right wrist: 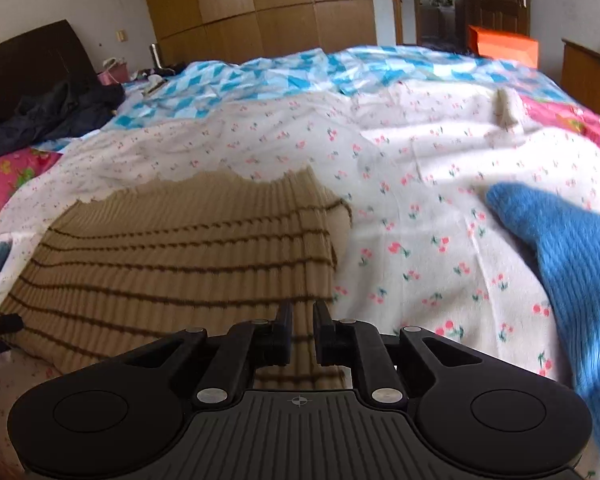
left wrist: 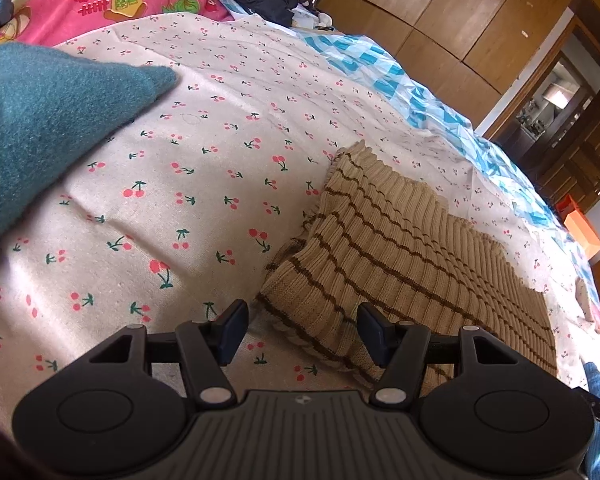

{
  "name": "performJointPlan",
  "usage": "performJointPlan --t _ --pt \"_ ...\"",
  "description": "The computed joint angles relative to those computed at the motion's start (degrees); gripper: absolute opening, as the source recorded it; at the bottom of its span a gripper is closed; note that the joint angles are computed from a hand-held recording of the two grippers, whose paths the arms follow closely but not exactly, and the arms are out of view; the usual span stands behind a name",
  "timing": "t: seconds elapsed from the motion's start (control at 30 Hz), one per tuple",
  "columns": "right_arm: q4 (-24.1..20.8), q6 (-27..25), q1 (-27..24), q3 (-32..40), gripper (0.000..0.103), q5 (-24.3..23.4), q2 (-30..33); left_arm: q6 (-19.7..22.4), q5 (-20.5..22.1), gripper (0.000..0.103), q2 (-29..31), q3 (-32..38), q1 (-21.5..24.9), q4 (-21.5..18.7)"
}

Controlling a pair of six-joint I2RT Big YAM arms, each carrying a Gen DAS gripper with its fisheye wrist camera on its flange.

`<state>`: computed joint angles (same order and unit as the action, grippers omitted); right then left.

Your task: Fold small clothes

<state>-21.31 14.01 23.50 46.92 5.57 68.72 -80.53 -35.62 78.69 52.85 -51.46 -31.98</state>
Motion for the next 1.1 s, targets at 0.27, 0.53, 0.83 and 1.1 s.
performJointPlan --t 0.27,0.53,0.83,1.1 --pt "-4.39 -1.44 8.31 14.59 0.020 -6.99 10.45 -2.01 3.93 0.063 -1.25 -3.14 1.28 5.37" --pt "-18.30 -1.72 16.28 39.35 0.032 -9.82 31.67 -1.35 5.16 0.063 -2.96 -6.96 2.13 13.53" --pt "-38.79 -4.59 20.91 66.11 0.039 -3.69 50.60 0.82 6.06 0.062 -3.63 -8.63 2.93 18.07" --pt "-43.65 -10.20 22.68 73.59 0.039 5.70 57.60 1.66 6.28 0.062 -3.34 -8.23 2.83 17.84"
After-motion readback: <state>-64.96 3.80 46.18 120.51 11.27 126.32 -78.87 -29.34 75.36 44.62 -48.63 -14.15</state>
